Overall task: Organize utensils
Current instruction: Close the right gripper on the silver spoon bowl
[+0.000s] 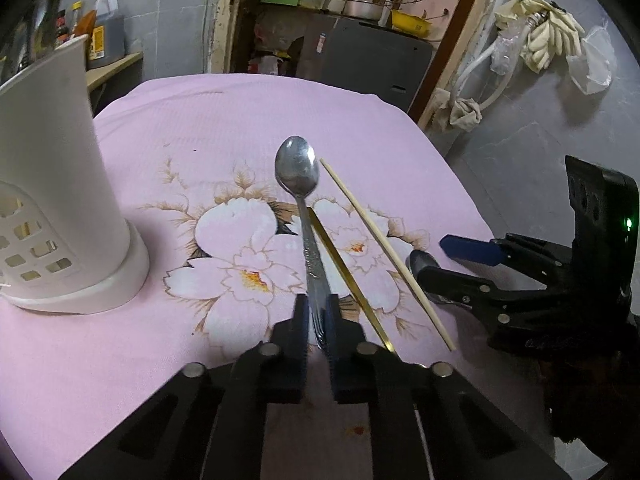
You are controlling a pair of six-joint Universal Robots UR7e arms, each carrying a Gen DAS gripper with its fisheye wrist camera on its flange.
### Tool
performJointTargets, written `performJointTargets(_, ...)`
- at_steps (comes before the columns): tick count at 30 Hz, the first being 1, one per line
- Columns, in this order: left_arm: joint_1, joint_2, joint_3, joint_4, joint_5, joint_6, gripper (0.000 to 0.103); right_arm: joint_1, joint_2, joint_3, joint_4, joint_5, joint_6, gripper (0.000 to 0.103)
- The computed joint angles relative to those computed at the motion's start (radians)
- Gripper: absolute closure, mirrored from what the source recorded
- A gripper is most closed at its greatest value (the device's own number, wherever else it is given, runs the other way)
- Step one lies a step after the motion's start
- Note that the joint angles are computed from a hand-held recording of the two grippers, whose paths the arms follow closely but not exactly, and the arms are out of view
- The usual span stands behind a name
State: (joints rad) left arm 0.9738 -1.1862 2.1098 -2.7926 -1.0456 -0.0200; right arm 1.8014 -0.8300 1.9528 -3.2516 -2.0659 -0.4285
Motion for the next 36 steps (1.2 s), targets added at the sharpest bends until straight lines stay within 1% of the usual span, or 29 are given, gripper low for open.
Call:
performJointTargets(5,0.010,-0.028,-0.003,0.044,-0.005,-0.052,0.101,0.010,-0.015,-0.025,0.110,0.020,-0.014,0.061)
performJointTargets(6,0.012,-0.031,-0.002,0.048,-0.009,-0.056,0.101,0.013,-0.016,-0.028,0.126,0.016,-0.017,0.062)
performJointTargets(7,0.013,-0.038,0.002,0.050,-0.014,-0.060,0.101,0.015,-0.016,-0.026,0.127,0.011,-0.019,0.066)
performJointTargets(9,0.017,-0.047,0.006,0.052,-0.033,-0.061,0.101,0.018,-0.025,-0.016,0.128,0.013,0.003,0.071)
performJointTargets(10,0.019,-0.051,0.007,0.058,-0.042,-0.062,0.101,0.015,-0.029,-0.010,0.123,0.017,0.009,0.072)
performJointTargets(14,0.029,-0.057,0.002,0.081,-0.082,-0.067,0.101,0.007,-0.044,0.020,0.099,0.031,0.057,0.072)
performJointTargets(20,0.038,-0.053,-0.013,0.111,-0.124,-0.080,0.101,0.007,-0.056,0.060,0.054,0.007,0.112,0.072)
performJointTargets(23,0.040,-0.043,-0.021,0.120,-0.144,-0.082,0.100,0.009,-0.063,0.081,0.029,-0.018,0.165,0.072)
performJointTargets(25,0.040,-0.038,-0.022,0.124,-0.147,-0.080,0.100,0.006,-0.065,0.092,0.010,-0.019,0.201,0.072)
performJointTargets(28,0.042,-0.032,-0.027,0.126,-0.161,-0.073,0.099,0.002,-0.069,0.106,-0.009,-0.019,0.233,0.072)
performJointTargets(32,0.048,-0.025,-0.036,0.128,-0.181,-0.076,0.097,0.002,-0.075,0.122,-0.016,-0.020,0.243,0.072)
performJointTargets(36,0.051,-0.024,-0.039,0.128,-0.195,-0.078,0.094,-0.001,-0.086,0.122,0.012,-0.010,0.250,0.072)
